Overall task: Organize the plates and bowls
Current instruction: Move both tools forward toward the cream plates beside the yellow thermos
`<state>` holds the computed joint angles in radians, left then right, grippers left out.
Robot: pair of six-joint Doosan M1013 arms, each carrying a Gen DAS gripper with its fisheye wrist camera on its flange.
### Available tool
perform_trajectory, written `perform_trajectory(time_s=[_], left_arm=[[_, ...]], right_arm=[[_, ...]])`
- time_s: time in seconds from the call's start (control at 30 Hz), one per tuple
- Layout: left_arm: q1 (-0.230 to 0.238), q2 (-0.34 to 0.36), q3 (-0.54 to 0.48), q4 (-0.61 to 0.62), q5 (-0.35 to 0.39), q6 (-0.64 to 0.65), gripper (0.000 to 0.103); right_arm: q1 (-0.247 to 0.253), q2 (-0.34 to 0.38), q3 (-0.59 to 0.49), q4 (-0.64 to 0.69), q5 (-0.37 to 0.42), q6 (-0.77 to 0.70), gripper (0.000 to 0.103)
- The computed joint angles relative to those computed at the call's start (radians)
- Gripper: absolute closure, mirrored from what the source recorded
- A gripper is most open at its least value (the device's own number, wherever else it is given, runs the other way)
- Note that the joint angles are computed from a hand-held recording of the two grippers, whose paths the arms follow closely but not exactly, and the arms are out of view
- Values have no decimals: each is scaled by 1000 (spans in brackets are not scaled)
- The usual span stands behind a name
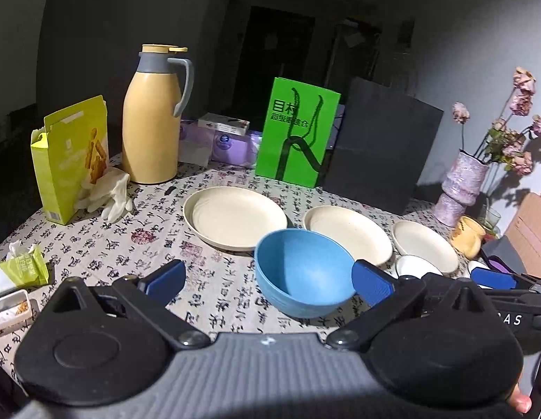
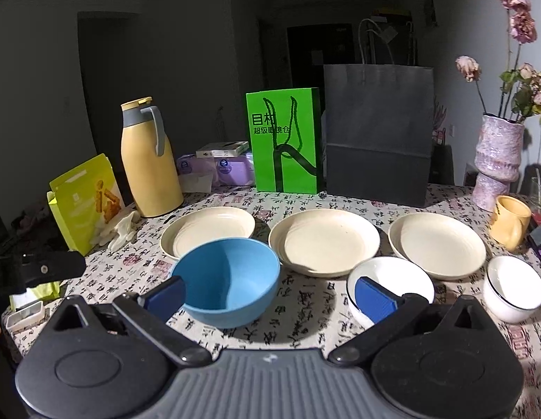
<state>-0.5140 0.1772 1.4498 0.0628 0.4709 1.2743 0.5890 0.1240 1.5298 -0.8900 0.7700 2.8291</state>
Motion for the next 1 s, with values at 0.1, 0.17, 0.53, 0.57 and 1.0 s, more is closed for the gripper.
perform_trajectory(time_s=[0.1,0.17,0.53,0.57,1.0], left_arm=[[5,16,-21,15,8,-20,0],[8,27,-36,24,18,-33,0],[32,79,-107,88,58,-127,0],[35,84,-113,100,61,-141,0],[84,165,-239,136,150,-199,0]], right_arm=[[-15,15,-19,18,-9,-20,0],[-25,24,-31,32,-14,-34,0],[-77,77,-111,172,-38,-196,0],[-82,81,-118,187,-40,-216,0],[-119,193,-294,343,-27,-479,0]])
